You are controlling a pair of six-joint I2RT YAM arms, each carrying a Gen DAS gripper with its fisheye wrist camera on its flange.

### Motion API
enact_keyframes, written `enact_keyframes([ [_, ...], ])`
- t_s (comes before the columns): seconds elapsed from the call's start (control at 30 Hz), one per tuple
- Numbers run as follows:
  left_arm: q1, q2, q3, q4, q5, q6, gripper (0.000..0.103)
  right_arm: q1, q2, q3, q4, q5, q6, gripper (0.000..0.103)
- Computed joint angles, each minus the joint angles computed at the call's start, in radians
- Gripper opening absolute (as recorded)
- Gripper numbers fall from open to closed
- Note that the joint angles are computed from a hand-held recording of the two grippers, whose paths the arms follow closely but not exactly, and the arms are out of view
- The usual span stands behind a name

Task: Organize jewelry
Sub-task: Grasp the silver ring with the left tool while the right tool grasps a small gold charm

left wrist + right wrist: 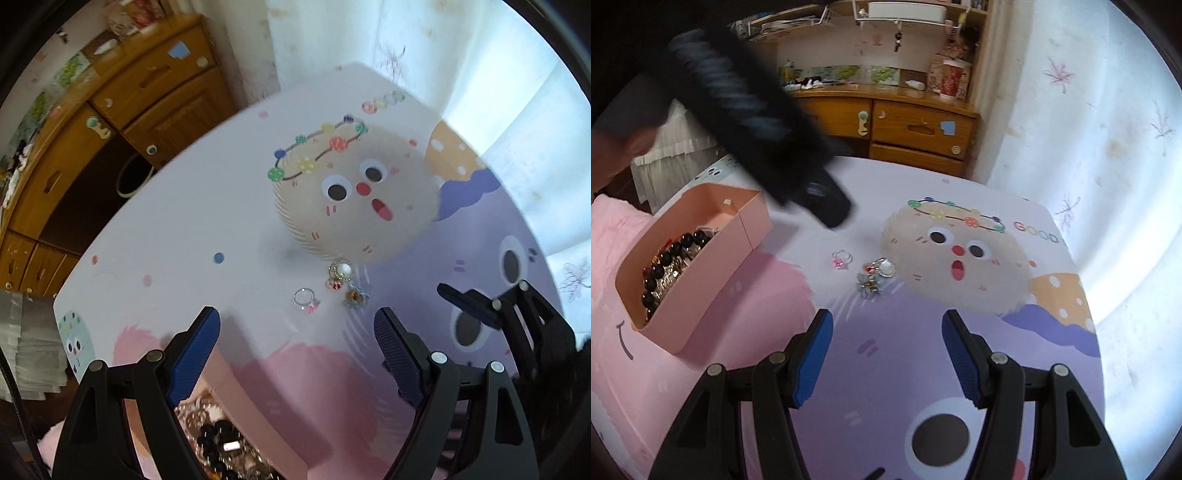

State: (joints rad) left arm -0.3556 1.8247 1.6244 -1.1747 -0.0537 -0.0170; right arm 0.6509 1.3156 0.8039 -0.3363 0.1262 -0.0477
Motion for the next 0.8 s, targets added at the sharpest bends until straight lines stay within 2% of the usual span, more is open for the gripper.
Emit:
enact_keyframes([
  [0.07, -0.006, 0.071, 0.04, -0.024, -0.024, -0.009, 0.077, 0.007, 0.022, -0.003, 0.031, 0.005, -0.016, 0.061],
  [0.17, 0.002, 0.136, 0.065, -0.037, -0.019, -0.028, 0.074, 0.013, 0.059, 0.007, 0.062, 0.017, -0.023, 0.061],
  [0.37, 0.037, 0.186, 0.069, -0.036, 0.016, -0.046, 0.058, 0.007, 0.134, 0.049, 0.088, 0.013, -0.045, 0.047],
  [0.5, 0.076, 0.209, 0.068, -0.047, 0.105, -0.048, 0.047, -0.004, 0.175, 0.077, 0.079, -0.007, -0.041, 0.042],
  [0.57, 0.086, 0.201, 0.05, -0.029, 0.124, -0.049, 0.044, -0.006, 0.188, 0.085, 0.073, -0.01, -0.042, 0.041],
  [0.63, 0.085, 0.194, 0.037, -0.014, 0.118, -0.039, 0.042, 0.003, 0.185, 0.086, 0.058, -0.013, -0.03, 0.034],
  [0.67, 0.084, 0.191, 0.032, -0.009, 0.113, -0.034, 0.039, 0.003, 0.192, 0.091, 0.053, -0.019, -0.03, 0.033],
  [0.77, 0.085, 0.176, 0.012, 0.006, 0.111, -0.028, 0.018, 0.004, 0.198, 0.091, 0.063, -0.039, -0.032, 0.026],
  [0.8, 0.082, 0.191, 0.038, -0.003, 0.124, -0.041, 0.014, 0.005, 0.2, 0.091, 0.066, -0.044, -0.032, 0.023],
])
